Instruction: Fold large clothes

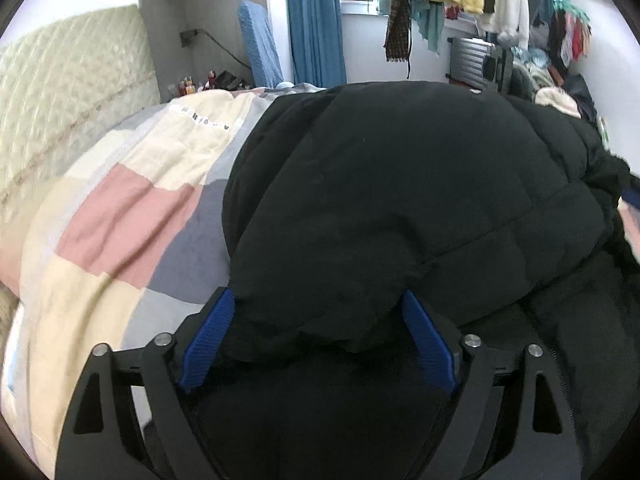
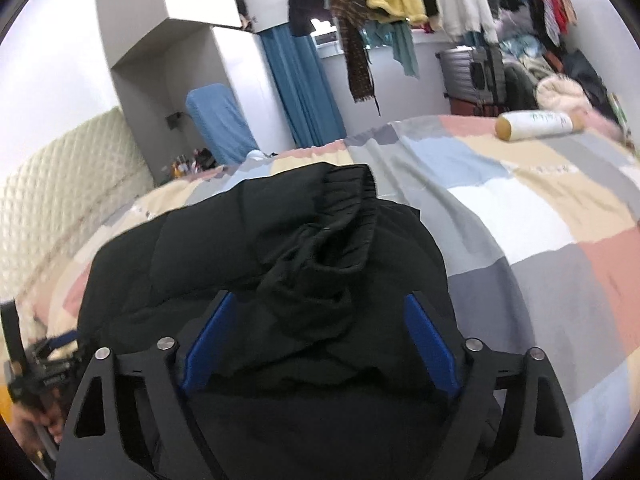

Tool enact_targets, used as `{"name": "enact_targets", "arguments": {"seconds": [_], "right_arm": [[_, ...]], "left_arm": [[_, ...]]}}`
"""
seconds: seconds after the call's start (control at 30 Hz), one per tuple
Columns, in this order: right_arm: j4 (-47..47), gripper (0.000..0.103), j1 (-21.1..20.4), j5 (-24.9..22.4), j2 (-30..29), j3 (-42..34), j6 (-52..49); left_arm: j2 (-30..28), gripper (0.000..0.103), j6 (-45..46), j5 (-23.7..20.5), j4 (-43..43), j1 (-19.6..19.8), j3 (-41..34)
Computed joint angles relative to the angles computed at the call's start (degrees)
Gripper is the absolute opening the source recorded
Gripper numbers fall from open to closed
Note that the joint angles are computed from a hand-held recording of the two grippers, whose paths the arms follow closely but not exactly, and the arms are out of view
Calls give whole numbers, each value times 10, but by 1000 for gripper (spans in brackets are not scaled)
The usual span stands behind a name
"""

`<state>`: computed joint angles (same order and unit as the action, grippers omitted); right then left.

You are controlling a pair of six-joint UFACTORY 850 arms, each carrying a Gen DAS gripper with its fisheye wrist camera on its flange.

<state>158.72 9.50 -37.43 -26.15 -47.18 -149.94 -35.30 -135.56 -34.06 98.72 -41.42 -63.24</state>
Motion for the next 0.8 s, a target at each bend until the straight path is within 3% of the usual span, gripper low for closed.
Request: {"name": "enact_targets", "arguments": {"seconds": [0.1,0.23,0.33,0.5,0.53,0.7,0.8], "right_arm": [[-27,76,-10,-17,-7,-9,29],[-52,74,-14,-19,-17,-25,53],[-90,67,-11,-9,-27,-39,76],[-31,27,18,13,-19,-36,-5],[-36,24,18,5,-16,-32,-1],[-56,16,26,-16,5,-17,9],[-83,15,29,-36,20,-9,27]], "left_arm": [[-4,102,56,-29,-37,-6,-4],[-15,103,133,-62,-73,-17,-9],[-33,103,196,-89,-112,-21,-26],[-76,103,272,-155,-179,-23,-72],[-86,103,279,-175,-194,-22,-82],[-88,103,218,-238,-200,-14,-82],[-66,103,150,-246,-195,-2,-58]]}}
